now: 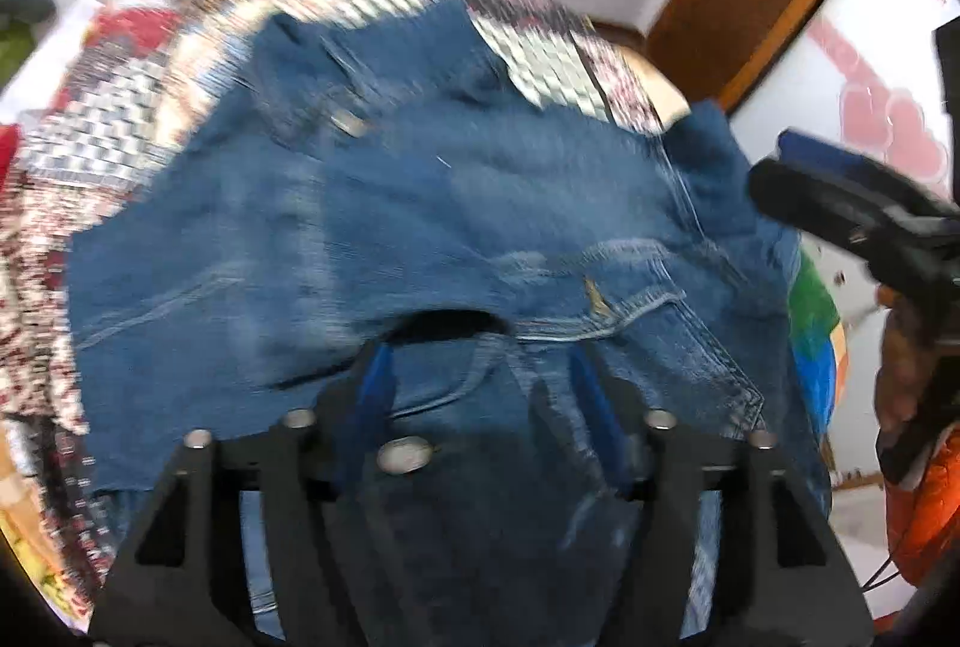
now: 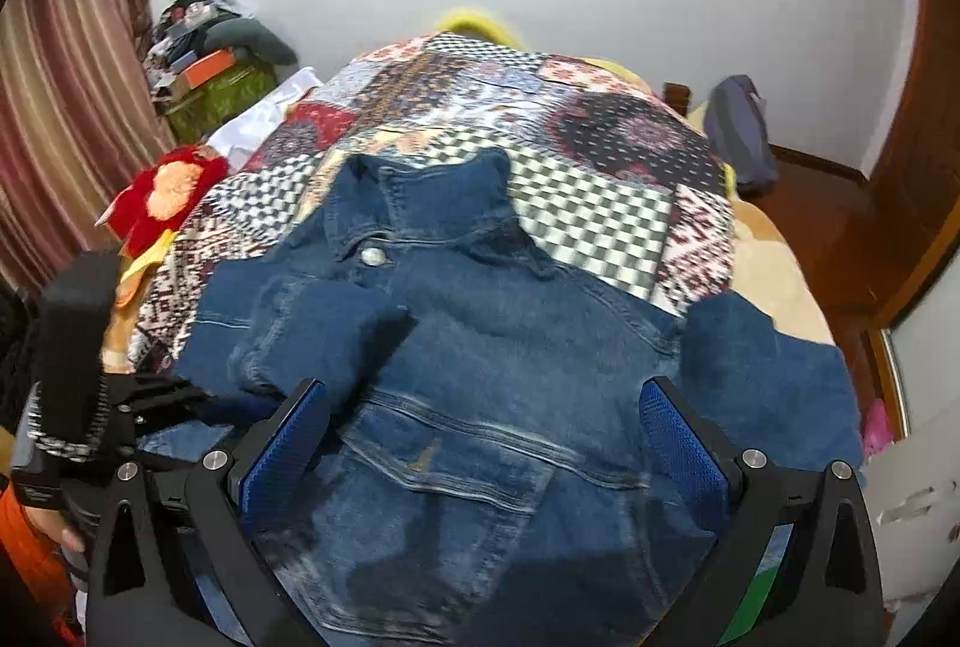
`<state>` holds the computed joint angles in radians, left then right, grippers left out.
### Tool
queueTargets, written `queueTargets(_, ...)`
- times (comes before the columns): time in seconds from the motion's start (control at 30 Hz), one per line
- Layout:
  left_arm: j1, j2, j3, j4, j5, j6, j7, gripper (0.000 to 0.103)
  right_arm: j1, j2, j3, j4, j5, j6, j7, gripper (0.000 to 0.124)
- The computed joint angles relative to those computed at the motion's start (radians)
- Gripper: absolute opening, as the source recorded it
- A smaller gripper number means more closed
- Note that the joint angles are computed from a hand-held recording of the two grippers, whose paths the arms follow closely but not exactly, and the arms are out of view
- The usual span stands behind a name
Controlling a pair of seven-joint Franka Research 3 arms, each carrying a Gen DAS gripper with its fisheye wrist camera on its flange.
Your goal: Fold large clothes
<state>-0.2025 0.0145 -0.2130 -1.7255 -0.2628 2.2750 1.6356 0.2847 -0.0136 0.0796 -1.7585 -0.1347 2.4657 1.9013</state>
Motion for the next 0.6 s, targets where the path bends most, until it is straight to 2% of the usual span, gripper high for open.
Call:
queueTargets(0.13, 0.027, -0.112, 0.035, -0.116, 0.036, 0.089, -0.051, 0.080, 0.031, 0.062, 0.017, 0.084, 0.019, -0.015, -0.045, 0.103)
queueTargets(0.2, 0.049, -0.154, 0.053, -0.169, 0.099, 0.136, -0.097, 0.088, 0.053, 0.108, 0.022, 0.141, 0.026, -0.037, -0.074, 0.103)
queueTargets(0.23, 0.059, -0.166, 0.059, -0.189, 0.133, 0.150, -0.118, 0.089, 0.066, 0.134, 0.024, 0.172, 0.024, -0.053, -0.085, 0.103)
queueTargets(0.37, 0.101, -0.190, 0.088, -0.245, 0.240, 0.144, -0.184, 0.089, 0.118, 0.235, 0.021, 0.294, 0.032, -0.142, -0.134, 0.103)
queueTargets(0.6, 0.141, -0.150, 0.123, -0.294, 0.248, 0.105, -0.181, 0.089, 0.197, 0.473, -0.001, 0.588, 0.062, -0.352, -0.237, 0.103)
